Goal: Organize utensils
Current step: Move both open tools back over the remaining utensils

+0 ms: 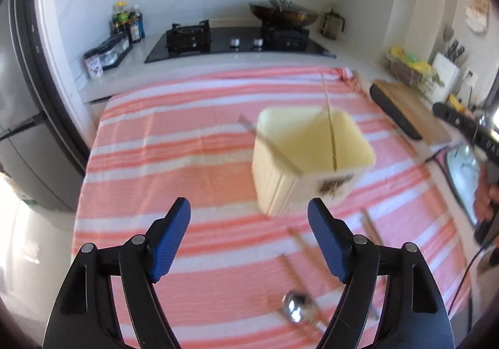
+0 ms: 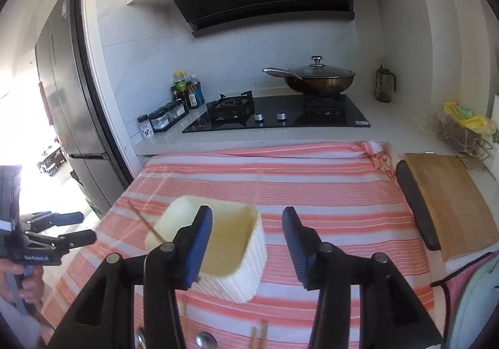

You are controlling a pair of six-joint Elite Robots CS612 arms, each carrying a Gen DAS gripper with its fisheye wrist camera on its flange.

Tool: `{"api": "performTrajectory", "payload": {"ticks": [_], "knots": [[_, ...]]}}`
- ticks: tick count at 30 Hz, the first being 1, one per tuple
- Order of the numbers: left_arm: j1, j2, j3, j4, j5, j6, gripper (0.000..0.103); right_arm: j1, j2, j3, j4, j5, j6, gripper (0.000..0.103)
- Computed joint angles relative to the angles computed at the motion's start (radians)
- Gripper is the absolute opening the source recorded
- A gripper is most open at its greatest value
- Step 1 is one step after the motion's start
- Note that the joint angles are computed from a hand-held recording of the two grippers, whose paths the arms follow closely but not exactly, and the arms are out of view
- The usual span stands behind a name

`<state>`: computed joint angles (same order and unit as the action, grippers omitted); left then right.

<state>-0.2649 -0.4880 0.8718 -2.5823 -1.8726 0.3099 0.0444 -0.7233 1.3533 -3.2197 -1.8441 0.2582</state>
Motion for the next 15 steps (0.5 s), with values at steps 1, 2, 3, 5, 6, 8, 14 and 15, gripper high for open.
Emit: {"api": "performTrajectory", "payload": {"ticks": [1, 2, 3, 5, 6, 8, 14, 15], "knots": [[0.009, -0.016, 0.046, -0.002, 0.010, 0.012, 0.082, 0.004, -0.014, 0.034, -0.006, -0.021, -0.022, 0.051], [0.018, -0.027, 0.084, -0.005, 0.013, 0.009, 0.084, 0.011, -0.027, 0.076, -0.018, -0.049, -0.039, 0.055], [0.028, -0.035, 0.120, -0.013, 0.009, -0.003, 0.086, 0.017, -0.035, 0.116, -0.033, -0.072, -0.048, 0.058], [0.041, -0.039, 0.179, -0.031, 0.021, -0.038, 0.087, 0.028, -0.041, 0.181, -0.048, -0.114, -0.049, 0.058], [0.045, -0.034, 0.196, -0.042, 0.030, -0.061, 0.087, 0.032, -0.041, 0.210, -0.047, -0.127, -0.040, 0.058], [0.050, -0.023, 0.230, -0.082, 0.057, -0.105, 0.087, 0.034, -0.035, 0.259, -0.025, -0.132, 0.017, 0.058], [0.043, 0.014, 0.261, -0.214, 0.122, -0.212, 0.087, 0.024, -0.007, 0.307, 0.046, -0.149, 0.131, 0.058], [0.039, 0.018, 0.265, -0.243, 0.135, -0.214, 0.087, 0.021, -0.006, 0.310, 0.057, -0.144, 0.148, 0.058]]}}
